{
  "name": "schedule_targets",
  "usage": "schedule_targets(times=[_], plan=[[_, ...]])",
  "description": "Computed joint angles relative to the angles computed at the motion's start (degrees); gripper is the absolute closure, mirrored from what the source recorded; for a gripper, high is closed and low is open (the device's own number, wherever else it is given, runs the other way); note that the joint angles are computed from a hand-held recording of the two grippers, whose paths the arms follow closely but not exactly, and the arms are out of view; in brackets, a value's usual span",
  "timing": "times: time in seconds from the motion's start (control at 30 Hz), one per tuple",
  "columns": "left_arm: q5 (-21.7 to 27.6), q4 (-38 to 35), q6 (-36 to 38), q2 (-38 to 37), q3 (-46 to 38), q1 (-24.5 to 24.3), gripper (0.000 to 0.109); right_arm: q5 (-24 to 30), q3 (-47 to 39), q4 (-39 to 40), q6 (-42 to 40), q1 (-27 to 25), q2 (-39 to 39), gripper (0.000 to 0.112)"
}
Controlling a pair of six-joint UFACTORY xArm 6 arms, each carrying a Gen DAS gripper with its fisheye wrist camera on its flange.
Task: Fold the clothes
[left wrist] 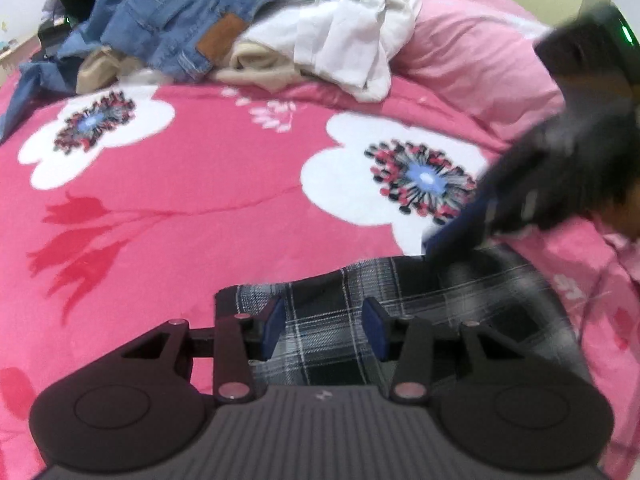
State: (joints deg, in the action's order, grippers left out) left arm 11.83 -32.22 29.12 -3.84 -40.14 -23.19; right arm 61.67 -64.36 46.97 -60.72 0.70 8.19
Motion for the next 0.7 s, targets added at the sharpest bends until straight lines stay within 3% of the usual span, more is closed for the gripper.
schedule_targets(times=[0.07, 0.23, 0.37, 0.43, 0.57, 0.63, 0.7], plan=[[-0.6, -0.2, -1.2, 1.1, -0.6, 0.0, 0.064, -7.6, 3.6, -1.6, 0.5, 1.5, 0.5, 0.101], [0.1, 8.5, -11.2, -0.5, -0.6, 1.1, 0.065, -15.2, 10.7, 1.7, -0.2, 0.9, -8.2, 0.102], [2.3, 14.7, -17.1, 1.2, -2.0, 1.6, 0.061, -15.8, 16.0, -3.2, 0.4, 1.3, -14.6, 0.102], [0.5, 13.7, -16.9, 2.0, -1.6, 1.2, 0.061, -22.7, 19.6, -9.2, 4.1, 4.1, -14.2, 0.102], [2.5, 17.9, -19.8, -2.1, -0.2, 1.7, 0.063, -34.4, 26.3, -12.6, 11.2, 7.6, -19.7, 0.101], [4.8, 17.3, -18.9, -6.3, 1.7, 2.0, 0.062, -37.4, 30.6, -14.8, 15.5, 8.9, -26.3, 0.101], [9.2, 15.5, -17.4, -11.8, 4.0, 2.1, 0.062, -35.6, 34.0, -19.4, 23.3, 10.0, -33.2, 0.101]])
